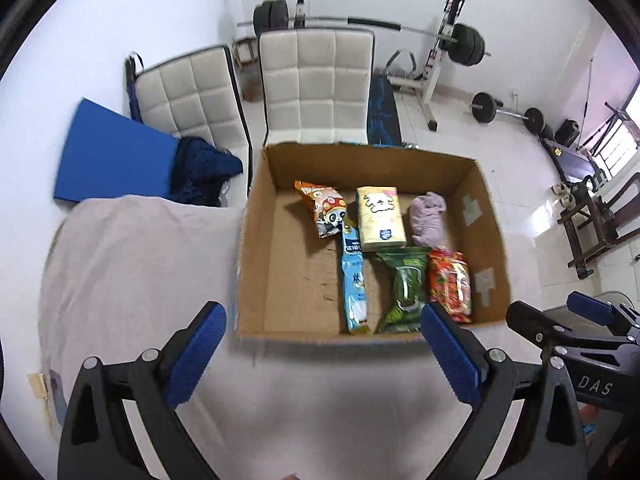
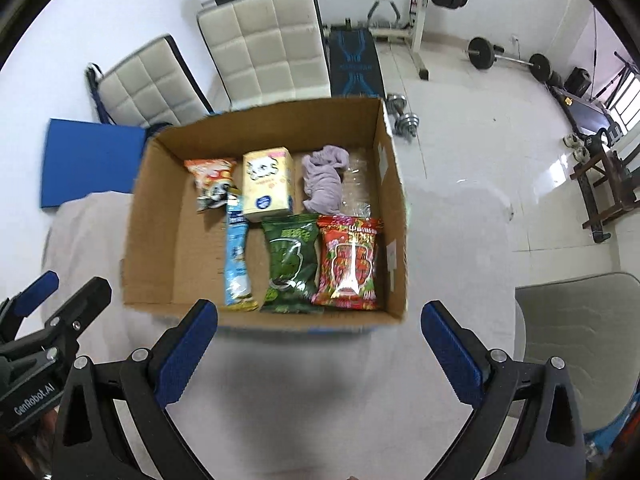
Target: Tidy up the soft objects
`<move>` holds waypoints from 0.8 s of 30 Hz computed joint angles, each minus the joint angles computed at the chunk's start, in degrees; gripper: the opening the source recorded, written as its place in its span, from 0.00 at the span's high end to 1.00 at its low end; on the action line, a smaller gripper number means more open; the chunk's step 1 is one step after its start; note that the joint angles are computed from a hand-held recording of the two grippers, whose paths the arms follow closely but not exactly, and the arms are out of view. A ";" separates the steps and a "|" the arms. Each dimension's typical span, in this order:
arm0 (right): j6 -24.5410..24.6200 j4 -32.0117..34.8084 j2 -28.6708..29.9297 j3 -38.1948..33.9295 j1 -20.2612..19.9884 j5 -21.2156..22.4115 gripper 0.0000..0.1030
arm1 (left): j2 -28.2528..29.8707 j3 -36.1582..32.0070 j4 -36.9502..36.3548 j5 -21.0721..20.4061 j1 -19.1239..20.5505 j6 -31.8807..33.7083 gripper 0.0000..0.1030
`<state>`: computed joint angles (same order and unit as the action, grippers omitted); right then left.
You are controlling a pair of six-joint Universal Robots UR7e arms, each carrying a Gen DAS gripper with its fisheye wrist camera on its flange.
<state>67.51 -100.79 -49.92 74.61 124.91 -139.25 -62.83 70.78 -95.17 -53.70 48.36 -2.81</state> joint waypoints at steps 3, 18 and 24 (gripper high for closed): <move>2.26 1.70 -0.67 -0.07 3.46 -0.87 0.00 | -4.22 2.27 0.34 0.72 -2.54 -0.36 0.03; 17.87 22.05 0.12 -9.35 18.50 -5.66 0.00 | -14.47 0.77 10.71 -0.28 -11.22 -7.50 0.03; 20.99 29.16 2.39 -15.12 22.11 -5.91 0.00 | -16.70 1.16 11.88 0.50 -13.59 -8.54 0.03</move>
